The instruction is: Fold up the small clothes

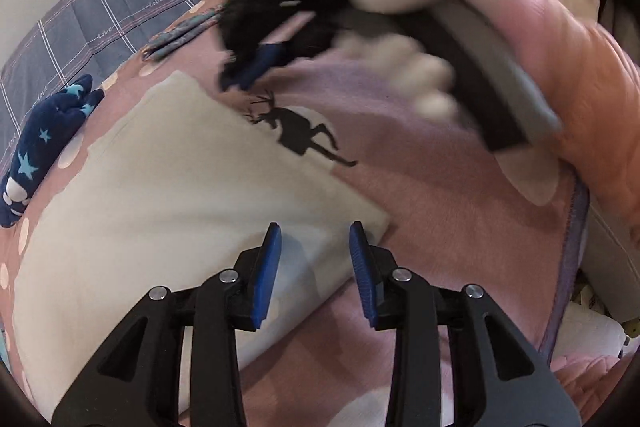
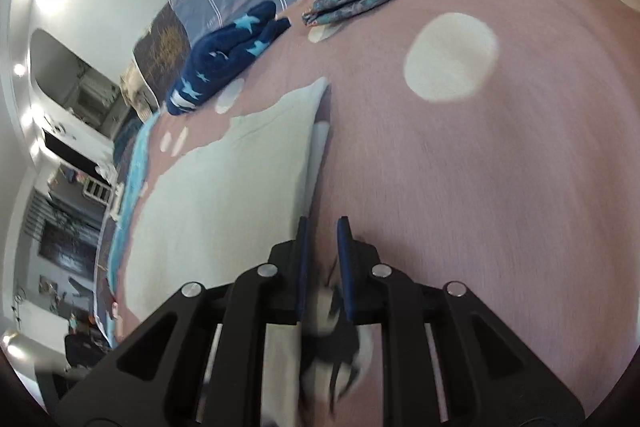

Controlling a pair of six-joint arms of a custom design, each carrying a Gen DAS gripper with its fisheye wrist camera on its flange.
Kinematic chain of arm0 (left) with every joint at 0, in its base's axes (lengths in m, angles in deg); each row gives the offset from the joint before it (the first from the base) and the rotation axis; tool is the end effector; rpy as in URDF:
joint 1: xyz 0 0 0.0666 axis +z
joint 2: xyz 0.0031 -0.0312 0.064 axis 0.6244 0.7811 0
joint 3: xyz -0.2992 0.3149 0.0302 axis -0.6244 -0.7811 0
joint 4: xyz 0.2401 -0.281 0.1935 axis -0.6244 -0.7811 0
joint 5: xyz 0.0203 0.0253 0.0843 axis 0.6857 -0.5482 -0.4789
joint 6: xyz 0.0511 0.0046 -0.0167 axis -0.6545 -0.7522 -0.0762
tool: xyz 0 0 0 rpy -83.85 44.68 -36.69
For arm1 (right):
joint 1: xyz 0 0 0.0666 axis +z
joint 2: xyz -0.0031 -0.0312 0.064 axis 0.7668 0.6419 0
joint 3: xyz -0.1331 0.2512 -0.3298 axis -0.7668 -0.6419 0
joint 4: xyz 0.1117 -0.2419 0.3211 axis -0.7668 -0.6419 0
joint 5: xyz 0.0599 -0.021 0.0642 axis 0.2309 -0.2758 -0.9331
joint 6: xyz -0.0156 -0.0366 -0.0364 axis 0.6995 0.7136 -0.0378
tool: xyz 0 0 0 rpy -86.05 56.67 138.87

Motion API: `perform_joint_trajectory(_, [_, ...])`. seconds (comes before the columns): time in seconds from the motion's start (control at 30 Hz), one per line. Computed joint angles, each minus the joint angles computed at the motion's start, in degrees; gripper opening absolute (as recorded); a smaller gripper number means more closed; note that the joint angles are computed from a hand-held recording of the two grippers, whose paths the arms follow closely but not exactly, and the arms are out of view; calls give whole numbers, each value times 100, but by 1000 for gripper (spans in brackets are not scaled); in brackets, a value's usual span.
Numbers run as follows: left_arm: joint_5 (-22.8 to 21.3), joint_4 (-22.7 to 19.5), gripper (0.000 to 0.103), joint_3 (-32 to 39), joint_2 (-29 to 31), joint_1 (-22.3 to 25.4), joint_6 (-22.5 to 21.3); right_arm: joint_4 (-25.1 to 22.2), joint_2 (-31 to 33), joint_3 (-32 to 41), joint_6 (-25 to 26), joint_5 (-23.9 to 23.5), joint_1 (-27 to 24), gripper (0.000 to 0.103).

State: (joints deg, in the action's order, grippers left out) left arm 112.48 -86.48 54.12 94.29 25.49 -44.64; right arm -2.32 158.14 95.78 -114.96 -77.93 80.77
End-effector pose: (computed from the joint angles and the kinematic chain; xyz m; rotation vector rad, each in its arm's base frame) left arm 0.5127 -0.1371 0.3751 1.6354 1.9469 -0.3426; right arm 0.5525 0.3233 0.3857 0.6809 2.3283 0.6548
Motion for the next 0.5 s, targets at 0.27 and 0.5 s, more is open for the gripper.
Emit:
perform_joint_trajectory(0.27, [-7,-53,46,97,117,-57,395,86,606,657,484,-860,-430,29])
perform_joint_trajectory(0.5, [457,-995,0,576,443,33,372,383,486,775,1154,6,-285,2])
